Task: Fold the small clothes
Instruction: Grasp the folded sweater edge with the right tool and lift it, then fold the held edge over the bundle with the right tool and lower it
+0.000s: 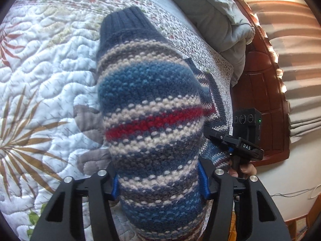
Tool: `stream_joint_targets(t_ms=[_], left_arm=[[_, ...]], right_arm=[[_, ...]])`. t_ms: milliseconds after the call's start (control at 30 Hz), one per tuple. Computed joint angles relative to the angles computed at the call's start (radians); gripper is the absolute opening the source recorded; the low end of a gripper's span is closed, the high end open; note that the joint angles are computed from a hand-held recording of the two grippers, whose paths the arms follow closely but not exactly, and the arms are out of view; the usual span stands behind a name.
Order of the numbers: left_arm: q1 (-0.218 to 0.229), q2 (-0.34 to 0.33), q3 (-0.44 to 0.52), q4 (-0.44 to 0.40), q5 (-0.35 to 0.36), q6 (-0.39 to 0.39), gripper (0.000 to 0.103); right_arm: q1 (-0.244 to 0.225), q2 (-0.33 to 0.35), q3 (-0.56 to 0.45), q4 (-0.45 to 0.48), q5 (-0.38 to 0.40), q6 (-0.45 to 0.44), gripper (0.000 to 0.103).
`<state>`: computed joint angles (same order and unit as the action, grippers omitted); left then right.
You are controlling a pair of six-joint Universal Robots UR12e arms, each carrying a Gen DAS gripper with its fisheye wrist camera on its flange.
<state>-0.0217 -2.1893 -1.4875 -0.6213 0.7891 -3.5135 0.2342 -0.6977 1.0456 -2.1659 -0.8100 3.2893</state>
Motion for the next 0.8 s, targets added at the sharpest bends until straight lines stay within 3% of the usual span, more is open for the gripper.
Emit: stream_joint_targets(t_ms=[333,567,800], left_arm=[[-0.001,0.069,-0.034,-0.014,0.012,0.047,0.056],[0.042,0.217,-0.172,-0.024,0.009,0.119,0.056],[0.139,0.398,-0.395,0.021,-0.004,0.150,0.056]], right_arm=[[0.036,-0.086,0.070,-0.039,-0.071,0.004,0.040],[0.091,-0.178,0.180,-0.164,-0.031,0.051,0.040],[0.184,-0.225,0.273,-0.323,-0.007,0.159,0.040]])
